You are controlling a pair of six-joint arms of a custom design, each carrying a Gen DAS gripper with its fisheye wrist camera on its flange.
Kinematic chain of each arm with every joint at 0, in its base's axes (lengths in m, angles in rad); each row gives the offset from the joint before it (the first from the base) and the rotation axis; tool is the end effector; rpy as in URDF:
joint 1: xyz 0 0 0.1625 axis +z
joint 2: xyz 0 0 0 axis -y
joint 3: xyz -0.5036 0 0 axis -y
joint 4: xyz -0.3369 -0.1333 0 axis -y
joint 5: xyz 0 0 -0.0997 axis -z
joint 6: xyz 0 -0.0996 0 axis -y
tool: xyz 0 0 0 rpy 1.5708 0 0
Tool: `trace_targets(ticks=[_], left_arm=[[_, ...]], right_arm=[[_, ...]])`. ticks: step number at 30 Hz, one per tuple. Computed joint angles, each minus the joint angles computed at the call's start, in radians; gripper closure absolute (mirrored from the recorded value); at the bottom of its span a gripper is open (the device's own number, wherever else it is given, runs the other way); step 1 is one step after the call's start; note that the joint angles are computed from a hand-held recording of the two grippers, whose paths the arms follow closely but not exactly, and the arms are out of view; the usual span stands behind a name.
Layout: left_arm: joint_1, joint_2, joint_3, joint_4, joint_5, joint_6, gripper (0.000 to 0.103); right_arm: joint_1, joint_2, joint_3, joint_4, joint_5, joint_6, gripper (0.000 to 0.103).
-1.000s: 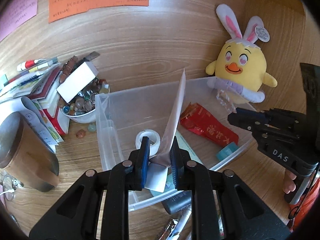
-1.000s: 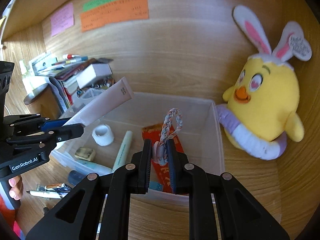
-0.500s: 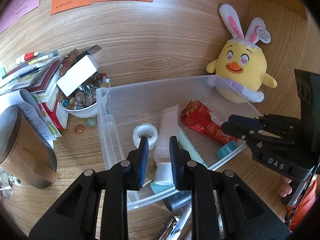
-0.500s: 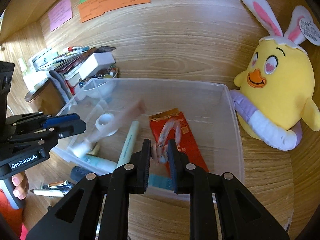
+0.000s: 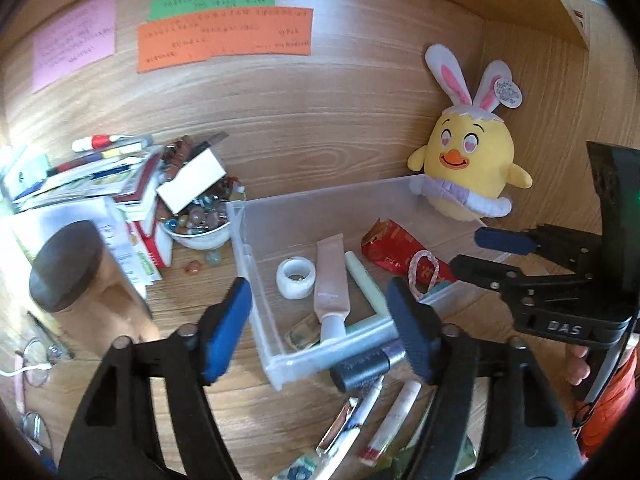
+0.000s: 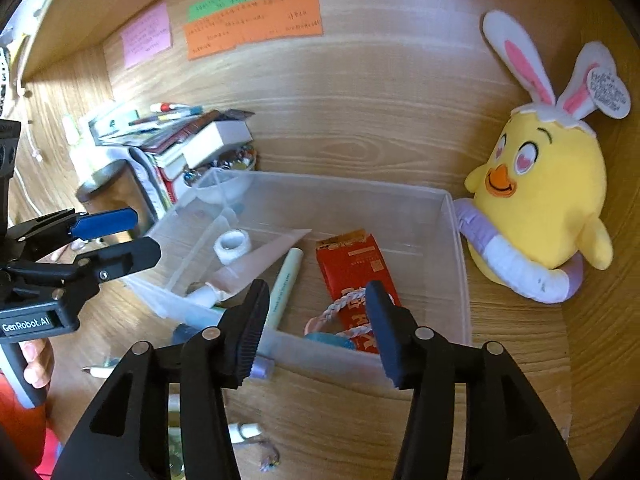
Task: Organize objects
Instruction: 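Withdraw both open tools from the box toward the remaining items, then grasp the white pen with the left tool while the right tool grasps the dark green bottle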
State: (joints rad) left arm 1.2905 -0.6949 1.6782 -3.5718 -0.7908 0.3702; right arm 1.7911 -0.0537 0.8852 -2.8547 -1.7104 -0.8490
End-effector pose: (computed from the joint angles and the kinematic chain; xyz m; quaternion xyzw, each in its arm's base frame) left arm 0.0056 -0.7157 0.2522 0.0826 0.8246 -0.4352 0.3519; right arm 0.3051 -0.8157 -0.1045 0.4819 -0.8445 0.1918 0.1338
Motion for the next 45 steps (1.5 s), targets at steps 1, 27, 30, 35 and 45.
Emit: trace_targets(ticks=[1,27,30,35,45], left_arm=[[-0.004,-0.005,0.017,-0.018,0.006,0.003,0.026],[0.02,-0.044,0.325,-0.112,0.046,-0.166,0.013],[0.023,-0.042,0.359,-0.145,0.032,-0.172,0.014],[0.033,-0.05,0.373,-0.107,0.007,-0.196,0.039],[0.031,-0.038,0.348,-0.085,-0.007,-0.157,0.071]], right_arm=[[0.0,-0.01,0.02,-0.009,0.005,-0.003,0.051],[-0.015,-0.123,0.452,-0.154,0.036,-0.061,0.03],[-0.015,-0.117,0.46,-0.132,0.024,-0.065,0.03],[-0.014,-0.103,0.457,-0.108,0.002,-0.068,0.03],[-0.019,-0.092,0.45,-0.102,0.016,-0.059,0.03]])
